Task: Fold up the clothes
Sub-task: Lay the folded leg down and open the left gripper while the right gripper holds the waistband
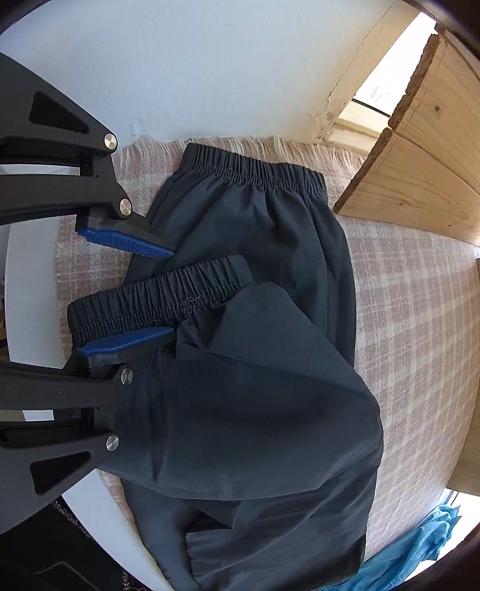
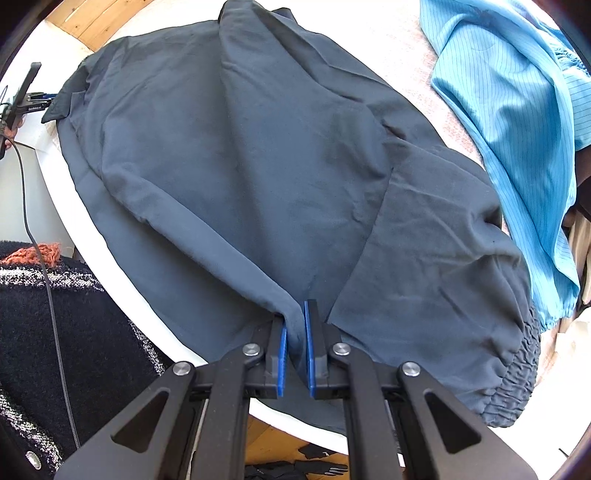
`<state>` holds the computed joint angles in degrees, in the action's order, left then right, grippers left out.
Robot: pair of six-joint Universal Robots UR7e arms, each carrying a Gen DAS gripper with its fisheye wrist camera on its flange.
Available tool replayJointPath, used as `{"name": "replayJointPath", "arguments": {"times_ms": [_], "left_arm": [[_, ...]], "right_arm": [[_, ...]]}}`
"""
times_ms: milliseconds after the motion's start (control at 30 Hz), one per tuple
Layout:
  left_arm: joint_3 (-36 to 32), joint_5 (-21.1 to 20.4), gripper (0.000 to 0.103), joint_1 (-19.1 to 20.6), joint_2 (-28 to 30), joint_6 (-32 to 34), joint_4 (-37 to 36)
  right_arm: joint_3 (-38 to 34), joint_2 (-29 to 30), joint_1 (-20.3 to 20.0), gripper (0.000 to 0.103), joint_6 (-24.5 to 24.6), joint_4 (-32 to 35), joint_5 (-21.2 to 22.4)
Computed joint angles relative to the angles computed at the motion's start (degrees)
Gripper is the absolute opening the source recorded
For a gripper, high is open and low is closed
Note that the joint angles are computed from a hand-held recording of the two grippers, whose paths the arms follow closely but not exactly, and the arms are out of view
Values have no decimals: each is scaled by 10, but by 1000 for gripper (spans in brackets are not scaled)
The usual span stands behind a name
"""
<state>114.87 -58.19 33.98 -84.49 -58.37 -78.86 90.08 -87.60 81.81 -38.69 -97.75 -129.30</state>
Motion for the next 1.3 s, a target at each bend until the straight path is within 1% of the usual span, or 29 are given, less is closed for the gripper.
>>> {"name": "replayJointPath", "arguments": {"times_ms": [133, 167, 200, 233, 333, 400, 433, 500, 533, 633, 667, 733, 800, 833, 867, 900, 967, 1000, 1033, 1067, 1100, 1133, 1167, 1200, 1233, 1300], "left_arm": [[11, 2, 25, -14, -2, 2, -19], [8, 8, 12, -21, -3, -3, -11], [5, 14, 4, -28, -4, -10, -2], [-2, 23, 1, -35, -5, -23, 14], [-22, 42, 1, -50, -21, -51, 42], [-35, 40, 1, -43, -21, -51, 56], [-41, 47, 1, -39, -15, -50, 70], [-52, 61, 1, -31, 0, -51, 102], [-57, 71, 1, -28, 7, -55, 120], [-84, 119, 0, -27, 31, -91, 193], [-99, 140, 0, -29, 42, -116, 236], [-114, 173, 0, -26, 45, -135, 270], [-126, 172, 0, 9, 50, -137, 273], [-125, 169, 2, 23, 58, -131, 291], [-116, 161, 2, 27, 59, -113, 284], [-107, 147, 3, 17, 54, -95, 253], [-79, 117, 5, -3, 31, -47, 167], [-66, 101, 7, -12, 21, -27, 126], [-55, 83, 15, -25, 16, -7, 86], [-44, 64, 31, -40, 14, 7, 50], [-31, 45, 36, -52, 14, 25, 14], [-20, 26, 36, -64, 15, 43, -23], [-13, 10, 35, -69, 40, 71, -75], [-9, -9, 36, -78, 57, 96, -105], [-5, -17, 37, -86, 74, 126, -126], [-10, -11, 37, -104, 118, 181, -124]], "right_arm": [[1, -5, -7, 8, 3, 0, 8], [1, -6, -10, 8, 3, 0, 9], [-7, -3, -14, 8, -1, 1, 10], [-14, 1, -18, 8, -4, 3, 12], [-25, 2, -22, 8, -1, 16, 16], [-83, 28, -30, 8, -13, 38, 19], [-86, 29, -31, 8, -13, 39, 19], [-42, 11, -54, 8, -38, -4, 24], [-42, 11, -53, 9, -38, -7, 24], [-40, 8, -50, 9, -30, -3, 22], [-40, 8, -50, 9, -29, -2, 20], [-40, 9, -50, 9, -26, 0, 18], [-42, 8, -49, 9, -23, 3, 19], [-43, 7, -49, 9, -23, 3, 21], [-45, 6, -49, 9, -22, 4, 23], [-47, 5, -49, 9, -22, 4, 26], [-51, 3, -48, 13, -21, 6, 30], [-55, 0, -50, 17, -16, 11, 38], [-56, -3, -53, 19, -9, 11, 43], [-58, -6, -53, 19, -3, 8, 48], [-55, -12, -57, 20, -1, 0, 56], [-52, -19, -62, 21, 1, -7, 66], [-51, -25, -69, 22, 7, -9, 78], [-49, -31, -75, 23, 11, -12, 90], [-47, -36, -81, 24, 14, -15, 96], [-43, -44, -88, 24, 15, -19, 97]]}}
